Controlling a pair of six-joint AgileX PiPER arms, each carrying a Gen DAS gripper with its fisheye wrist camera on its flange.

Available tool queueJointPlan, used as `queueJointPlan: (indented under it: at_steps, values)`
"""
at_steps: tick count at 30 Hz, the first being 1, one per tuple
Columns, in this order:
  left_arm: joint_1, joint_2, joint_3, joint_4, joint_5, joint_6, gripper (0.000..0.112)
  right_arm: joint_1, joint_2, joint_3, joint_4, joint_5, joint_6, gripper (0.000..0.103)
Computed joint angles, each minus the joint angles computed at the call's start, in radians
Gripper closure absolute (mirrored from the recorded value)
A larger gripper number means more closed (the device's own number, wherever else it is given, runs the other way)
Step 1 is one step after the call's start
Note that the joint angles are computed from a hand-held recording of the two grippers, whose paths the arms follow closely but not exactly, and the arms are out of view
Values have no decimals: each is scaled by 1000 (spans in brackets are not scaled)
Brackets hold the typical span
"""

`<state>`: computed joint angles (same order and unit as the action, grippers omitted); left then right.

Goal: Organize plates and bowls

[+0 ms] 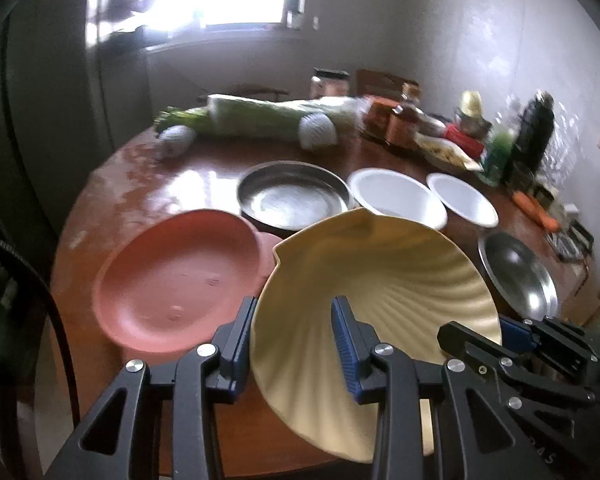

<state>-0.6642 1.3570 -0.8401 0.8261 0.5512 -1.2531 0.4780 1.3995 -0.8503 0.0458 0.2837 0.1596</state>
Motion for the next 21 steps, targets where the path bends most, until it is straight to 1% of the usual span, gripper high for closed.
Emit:
queueJointPlan:
  at_steps: [2,4,7,12,15,18,21]
  values:
    - [25,-38,15,14,12,-11,75,32,15,-33,-47,3,45,72]
    - [49,-64,29,21,14,-19,75,58,37,-72,-60,6,53,72]
    - [113,-110,51,9,0,-1,75,82,74,-129,-13,1,-6,72]
    - [215,-147,56,-2,-22,45,75,117,159,-248,48,4,-89,72]
    - [276,-143,52,-30,-45,93,75,117,226,-332,157,21,-211,72]
    - [331,-127,46,-41,-68,124,75,120,295,-418,195,40,-268,72]
    - [378,-89,30,-57,-88,154,75,120,368,-513,210,70,-291,72]
